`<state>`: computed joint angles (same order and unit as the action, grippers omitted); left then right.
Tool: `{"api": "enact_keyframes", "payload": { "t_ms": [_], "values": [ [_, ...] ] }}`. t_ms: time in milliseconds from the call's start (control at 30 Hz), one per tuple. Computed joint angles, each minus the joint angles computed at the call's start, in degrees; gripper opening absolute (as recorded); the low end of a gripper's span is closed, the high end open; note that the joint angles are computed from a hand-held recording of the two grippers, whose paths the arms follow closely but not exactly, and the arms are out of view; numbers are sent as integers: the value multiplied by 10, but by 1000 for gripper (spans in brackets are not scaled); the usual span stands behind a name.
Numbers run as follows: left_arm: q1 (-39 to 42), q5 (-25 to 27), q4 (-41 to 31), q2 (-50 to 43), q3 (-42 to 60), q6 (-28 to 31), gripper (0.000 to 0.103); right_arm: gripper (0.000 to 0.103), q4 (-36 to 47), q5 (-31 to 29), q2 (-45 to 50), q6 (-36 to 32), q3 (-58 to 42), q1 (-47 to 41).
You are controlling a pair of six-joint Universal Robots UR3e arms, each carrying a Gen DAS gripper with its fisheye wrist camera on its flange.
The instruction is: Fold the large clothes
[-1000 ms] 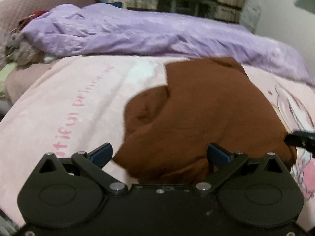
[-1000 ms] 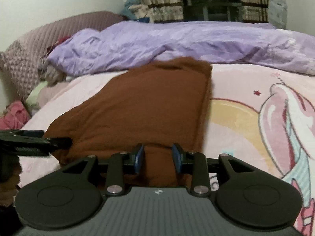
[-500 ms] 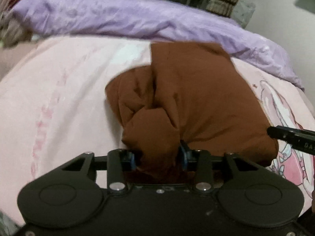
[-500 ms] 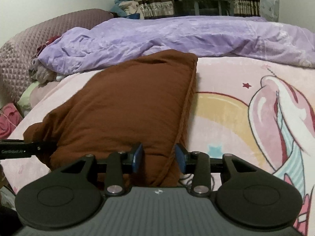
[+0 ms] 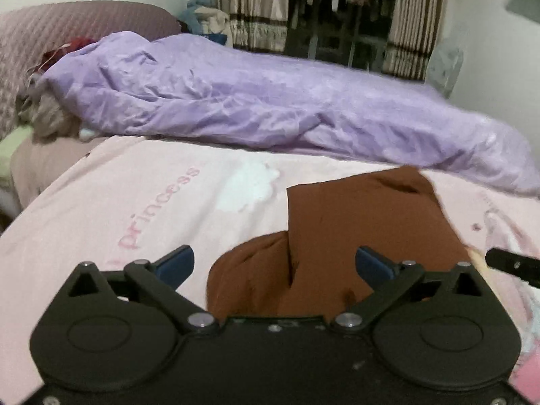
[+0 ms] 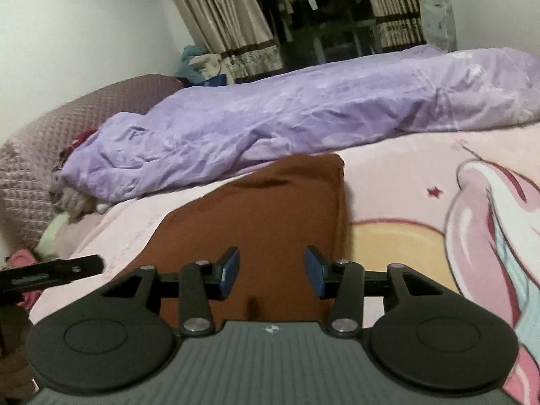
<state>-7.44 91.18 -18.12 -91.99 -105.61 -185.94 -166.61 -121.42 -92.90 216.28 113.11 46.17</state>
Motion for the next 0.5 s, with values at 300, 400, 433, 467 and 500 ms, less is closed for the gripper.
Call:
{"api": "enact_keyframes", "payload": {
  "t_ms": [300,400,433,467,500],
  "values": [
    [-7,15,29,-134,36,-6,103,81,-138,-13,123,-3,17,-17],
    [-7,11,32,-141,42,-8,103,84,-113,-2,111,-12,9,-22],
    [-6,10,26,-142,49,0,103,84,-103,10,100,-15,12,-28],
    [-5,7,10,-133,56,18,103,87,-88,29,82,-19,16,-37],
    [-2,5,-13,-115,59,49,103,91,-72,53,57,-24,26,-50]
  ]
}}
